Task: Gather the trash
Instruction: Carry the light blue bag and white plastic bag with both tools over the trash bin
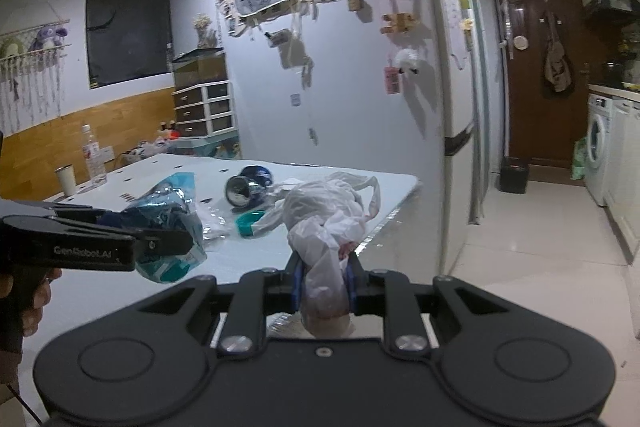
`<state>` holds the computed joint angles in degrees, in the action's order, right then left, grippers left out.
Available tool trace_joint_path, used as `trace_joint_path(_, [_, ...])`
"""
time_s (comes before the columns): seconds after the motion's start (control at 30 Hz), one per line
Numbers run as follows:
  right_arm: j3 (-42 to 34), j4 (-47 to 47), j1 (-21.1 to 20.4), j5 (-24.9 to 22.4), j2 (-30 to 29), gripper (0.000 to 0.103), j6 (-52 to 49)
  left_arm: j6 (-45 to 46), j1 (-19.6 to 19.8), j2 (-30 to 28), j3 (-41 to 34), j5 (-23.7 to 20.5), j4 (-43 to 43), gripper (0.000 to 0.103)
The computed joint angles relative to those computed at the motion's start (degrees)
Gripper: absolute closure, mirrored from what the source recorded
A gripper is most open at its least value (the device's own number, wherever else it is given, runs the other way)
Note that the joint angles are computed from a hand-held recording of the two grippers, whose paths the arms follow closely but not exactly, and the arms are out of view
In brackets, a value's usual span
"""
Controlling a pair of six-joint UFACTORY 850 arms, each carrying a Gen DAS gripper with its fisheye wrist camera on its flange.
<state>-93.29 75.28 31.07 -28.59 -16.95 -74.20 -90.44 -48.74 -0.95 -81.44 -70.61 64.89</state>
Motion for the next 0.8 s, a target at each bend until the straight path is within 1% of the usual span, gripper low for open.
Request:
trace_joint_path(0.2, [2.59, 0.56, -2.12, 1.45, 1.85, 0.081, -0.45, 0.78, -0.47, -3.49, -3.06, 2.13, -0.08, 0.042])
trace_joint_path(0.43, [5.23, -1.18, -4.68, 3.23, 3.56, 0.081, 1.2, 1.27, -0.82, -7.94, -7.02, 4.84, -0.15, 0.042])
trace_joint_path(0.8, [8.68, -2.59, -8.45, 4.45, 5.34, 0.081, 3.38, 2.43, -1.13, -14.93, -13.16, 9.53, -1.48, 0.042])
